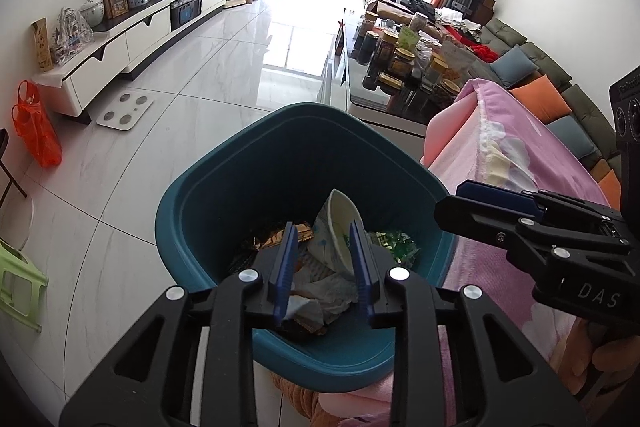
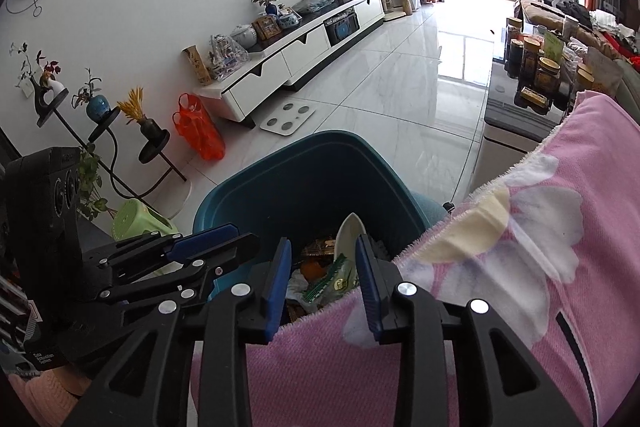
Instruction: Collect trash
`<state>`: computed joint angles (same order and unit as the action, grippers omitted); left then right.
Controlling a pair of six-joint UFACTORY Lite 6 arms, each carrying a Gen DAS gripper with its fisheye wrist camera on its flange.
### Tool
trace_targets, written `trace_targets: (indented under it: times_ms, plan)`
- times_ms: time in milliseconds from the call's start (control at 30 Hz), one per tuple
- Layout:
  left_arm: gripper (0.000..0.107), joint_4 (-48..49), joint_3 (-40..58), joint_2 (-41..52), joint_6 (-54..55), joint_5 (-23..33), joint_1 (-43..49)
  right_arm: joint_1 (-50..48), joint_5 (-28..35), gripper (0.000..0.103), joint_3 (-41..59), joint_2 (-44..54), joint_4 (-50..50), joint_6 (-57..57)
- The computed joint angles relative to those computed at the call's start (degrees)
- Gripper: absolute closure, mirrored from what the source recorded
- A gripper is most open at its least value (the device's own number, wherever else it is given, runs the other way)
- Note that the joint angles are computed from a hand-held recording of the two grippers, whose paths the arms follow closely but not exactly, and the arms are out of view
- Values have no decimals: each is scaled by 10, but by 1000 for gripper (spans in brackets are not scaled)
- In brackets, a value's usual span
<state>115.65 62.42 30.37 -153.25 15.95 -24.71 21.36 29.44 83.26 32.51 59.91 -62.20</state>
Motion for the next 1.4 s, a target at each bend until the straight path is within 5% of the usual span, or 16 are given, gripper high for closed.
trace_targets:
  times_ms: [267,467,733,967,1400]
  plan:
    - [38,-32,-47,-53,17,58,-39,-46,6,59,-98,-76,107,-124]
    - [9,-52,-104,-121,26,139,-108,-101,-2,35,-234,-194,234,-278]
    - [9,-128,-131,-159,22,274,-259,-213,13,7,-459,-402,420,-522]
    - [9,-173,-37,-97,74,367,-359,-364,61,7,-584,-539,450,-579]
    - [9,-209,231,87,200,407,-421,-696,218,7,-699,-668,402,-632]
